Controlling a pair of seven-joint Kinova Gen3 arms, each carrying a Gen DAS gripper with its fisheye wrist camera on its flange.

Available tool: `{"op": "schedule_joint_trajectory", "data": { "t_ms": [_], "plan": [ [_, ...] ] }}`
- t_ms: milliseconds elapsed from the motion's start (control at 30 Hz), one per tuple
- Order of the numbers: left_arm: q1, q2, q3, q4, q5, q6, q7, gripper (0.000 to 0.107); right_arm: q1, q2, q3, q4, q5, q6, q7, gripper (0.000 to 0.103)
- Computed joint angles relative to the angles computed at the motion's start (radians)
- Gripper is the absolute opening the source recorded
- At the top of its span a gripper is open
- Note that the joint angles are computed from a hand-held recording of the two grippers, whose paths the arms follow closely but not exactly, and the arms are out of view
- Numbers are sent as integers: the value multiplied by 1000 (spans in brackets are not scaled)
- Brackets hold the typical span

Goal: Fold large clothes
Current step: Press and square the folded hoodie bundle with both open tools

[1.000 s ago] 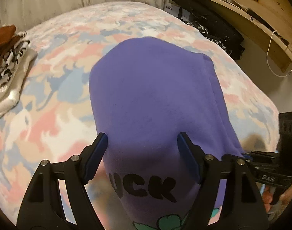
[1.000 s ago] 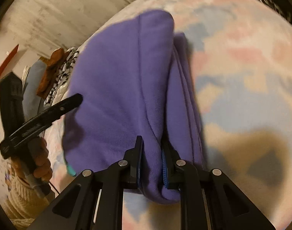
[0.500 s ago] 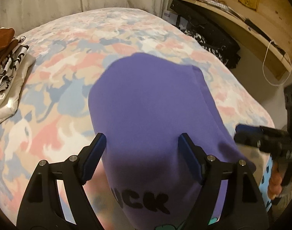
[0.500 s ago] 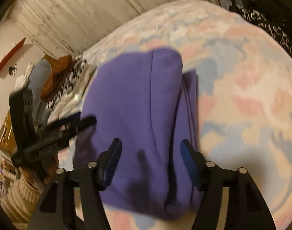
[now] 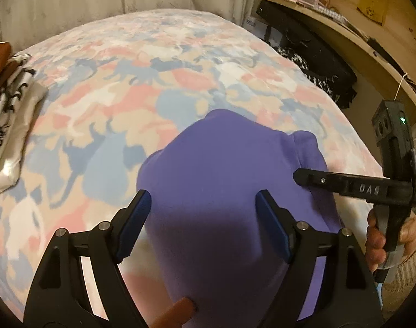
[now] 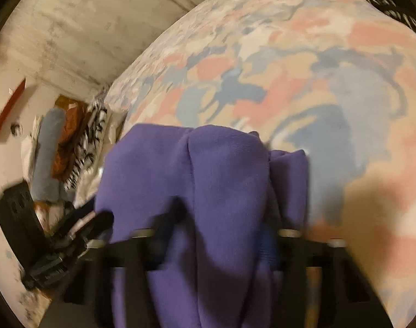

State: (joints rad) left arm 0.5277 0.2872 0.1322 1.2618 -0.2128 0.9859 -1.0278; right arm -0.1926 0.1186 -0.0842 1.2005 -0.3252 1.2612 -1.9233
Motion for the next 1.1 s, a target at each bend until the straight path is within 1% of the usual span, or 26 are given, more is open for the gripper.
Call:
{"op": "schedule_joint_trajectory", "data": {
  "t_ms": [33,67,100,133,167,233,300,333,367,433,567,667,800,900,967,1000,1100],
  "plan": [
    [17,15,-10,-17,-13,6,1,79,-8,-14,-1,19,28,-21,-5,23],
    [29,29,-4,-34,-41,14,8,79,-18,-38,-2,41,61,-45,-17,22],
    [48,47,-7,-56,-66,27,6,80,-18,-65,-10,72,94,-67,-31,21],
    [72,67,-12,-80,-96,41,9,81,-33,-92,0,97,128,-83,-44,21],
    [94,85,-19,-100,-123,56,12,82,-30,-109,-2,118,146,-88,-47,21],
    [140,140,-37,-162,-174,109,14,86,-28,-106,1,133,165,-80,-58,21],
    [170,178,-54,-202,-201,146,14,92,-25,-94,4,155,161,-90,-60,21],
    [179,187,-61,-206,-209,149,14,92,-25,-88,4,158,164,-94,-63,22],
    [179,185,-64,-198,-207,142,11,93,-30,-74,0,165,176,-109,-67,22],
    [174,180,-68,-181,-197,126,16,95,-42,-64,-6,164,204,-110,-68,23],
    [155,165,-68,-153,-170,106,31,101,-46,-53,-5,170,201,-123,-71,25],
    [115,162,-56,-162,-111,125,35,103,-53,-42,-8,166,204,-131,-81,26],
    [100,162,-53,-182,-82,156,34,103,-75,-32,-14,123,236,-91,-108,27],
    [90,145,-50,-174,-63,163,45,103,-77,-41,-13,90,230,-45,-114,28],
    [92,129,-52,-167,-65,171,57,103,-76,-51,-12,71,224,-12,-122,33],
    [97,118,-53,-160,-71,177,71,103,-81,-61,-14,61,232,8,-138,39],
    [106,67,-49,-111,-88,162,110,102,-75,-98,-14,48,216,51,-128,47]
  ]
}}
